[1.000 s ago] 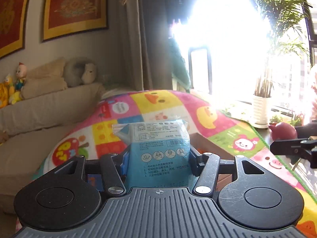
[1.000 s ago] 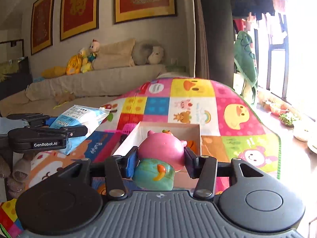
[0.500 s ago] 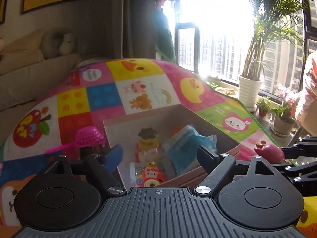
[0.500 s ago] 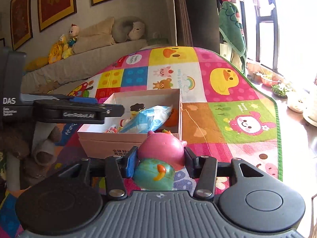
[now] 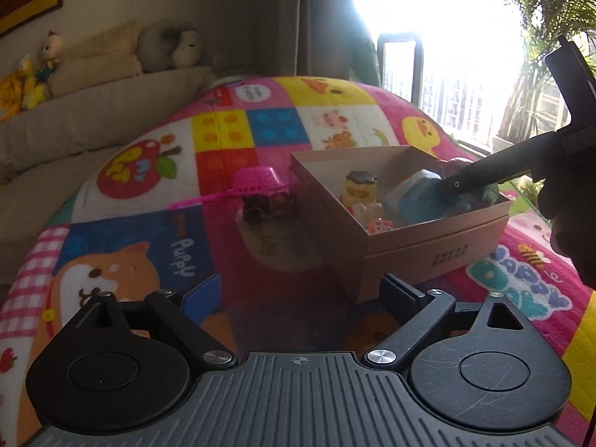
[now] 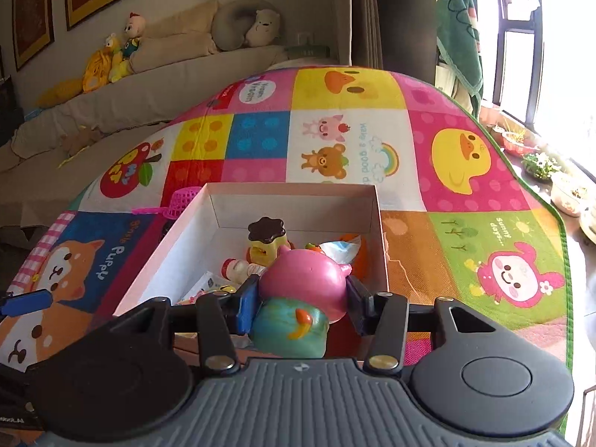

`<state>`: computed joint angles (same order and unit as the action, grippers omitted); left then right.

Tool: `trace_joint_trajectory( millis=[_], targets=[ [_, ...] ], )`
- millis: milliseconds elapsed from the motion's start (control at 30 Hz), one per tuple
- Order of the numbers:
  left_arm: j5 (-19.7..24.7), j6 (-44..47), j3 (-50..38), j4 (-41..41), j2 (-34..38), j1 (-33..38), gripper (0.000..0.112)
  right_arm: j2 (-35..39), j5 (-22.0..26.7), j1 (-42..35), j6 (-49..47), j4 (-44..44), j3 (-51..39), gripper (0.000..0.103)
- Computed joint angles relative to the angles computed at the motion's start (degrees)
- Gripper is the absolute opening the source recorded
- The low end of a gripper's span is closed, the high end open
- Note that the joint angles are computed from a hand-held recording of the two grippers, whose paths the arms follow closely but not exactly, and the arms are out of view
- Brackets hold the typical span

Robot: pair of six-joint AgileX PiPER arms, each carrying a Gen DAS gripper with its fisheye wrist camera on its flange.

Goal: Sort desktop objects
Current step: 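Carry the wipes packet and pig toy over the pink box and release both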

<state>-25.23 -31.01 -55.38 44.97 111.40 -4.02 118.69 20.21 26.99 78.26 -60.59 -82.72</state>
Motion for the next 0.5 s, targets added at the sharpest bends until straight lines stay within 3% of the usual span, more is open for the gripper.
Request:
trace_joint_trajectory(
  millis=[100,300,400,500],
  targets=[
    [-0.56,-1.54,0.02,1.57,0.81,1.45,0.097,4.69,2.64,0.21,-11.45,10.27,-6.28,0.048],
    [-1.24,-6.51,-0.90,5.93,2.27,4.27,0.098,7.65,8.12,-0.32,-22.93,20.67,-12.78,0.050],
    [-1.64,-8.68,-1.41,7.90,2.79,5.40,0.101,5.86,10.42,-0.58,-23.85,21.76,-12.40,0.067],
    [-1.46,-11.46,-2.34,9.84,3.48,5.96,0.101,0.71,8.06,-1.32,-18.75,17.79,-8.05,0.074]
  ],
)
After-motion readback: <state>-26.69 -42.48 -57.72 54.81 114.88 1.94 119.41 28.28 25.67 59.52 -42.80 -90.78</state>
